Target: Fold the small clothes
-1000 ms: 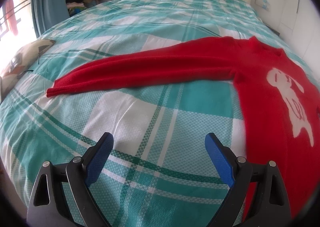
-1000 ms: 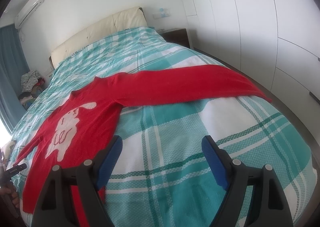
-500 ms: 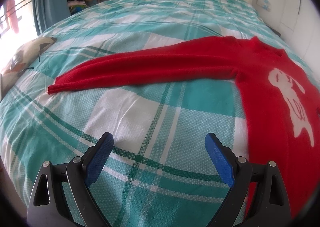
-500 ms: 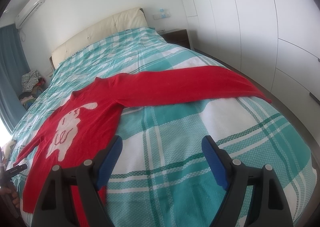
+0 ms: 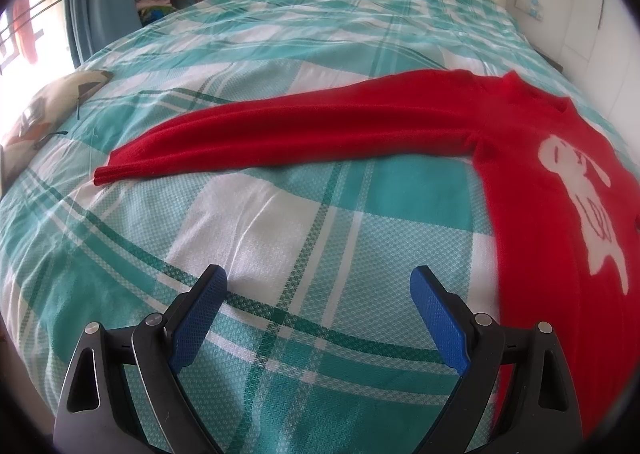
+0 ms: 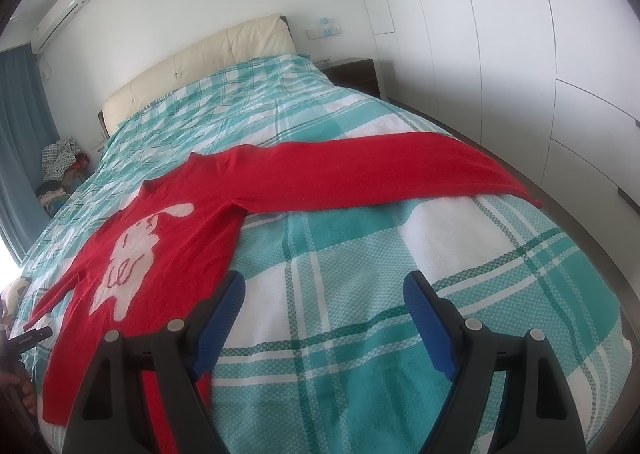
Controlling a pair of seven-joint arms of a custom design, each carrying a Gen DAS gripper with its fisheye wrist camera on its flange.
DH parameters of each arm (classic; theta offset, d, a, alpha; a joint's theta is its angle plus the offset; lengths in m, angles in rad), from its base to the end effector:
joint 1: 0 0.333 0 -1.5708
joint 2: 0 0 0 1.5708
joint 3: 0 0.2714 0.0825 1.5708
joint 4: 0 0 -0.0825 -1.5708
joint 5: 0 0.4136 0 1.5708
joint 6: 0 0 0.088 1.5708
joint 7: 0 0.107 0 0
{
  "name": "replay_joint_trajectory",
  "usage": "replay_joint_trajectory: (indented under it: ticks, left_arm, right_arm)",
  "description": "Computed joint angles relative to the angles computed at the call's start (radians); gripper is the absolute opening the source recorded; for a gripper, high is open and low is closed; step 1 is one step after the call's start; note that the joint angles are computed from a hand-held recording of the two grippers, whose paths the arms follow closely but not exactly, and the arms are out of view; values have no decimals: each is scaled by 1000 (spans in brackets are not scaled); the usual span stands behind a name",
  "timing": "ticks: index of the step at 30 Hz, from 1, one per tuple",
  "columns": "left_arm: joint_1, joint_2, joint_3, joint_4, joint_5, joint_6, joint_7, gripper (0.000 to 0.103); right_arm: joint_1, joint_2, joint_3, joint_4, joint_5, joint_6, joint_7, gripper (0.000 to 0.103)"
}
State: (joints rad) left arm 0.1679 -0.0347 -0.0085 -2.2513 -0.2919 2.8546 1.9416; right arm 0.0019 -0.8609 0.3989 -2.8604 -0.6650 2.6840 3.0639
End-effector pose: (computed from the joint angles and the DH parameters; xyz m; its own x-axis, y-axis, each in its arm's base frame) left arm 0.5761 0.1084 0.3887 0.0383 -0.9992 0.0098 -0.7930 -0.0364 -0.6082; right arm 0.3689 0.1500 0.4163 -0.4780 -0.8580 -0.1881 -0.4648 0.4288 -0.7747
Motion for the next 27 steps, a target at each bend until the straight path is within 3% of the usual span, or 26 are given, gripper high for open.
replay_joint_trajectory:
  ticks: [4,8,14,27]
  left_arm:
    - [1,2,-1,0,6,1,-5,94]
    - [4,7,-3,2,52,7,-34,94]
    - [6,8,-4,0,96,8,-74,95]
    - [7,14,-6,5,128,-3,-104,96]
  right_arm:
    - [3,39,45,64,-24,-166,3,81]
    - [33,58,35,90,-79,-256,23,81]
    - [84,91,-22,106,-117,-300,31,81]
    - [139,157,-56,155,-162,-399,37,81]
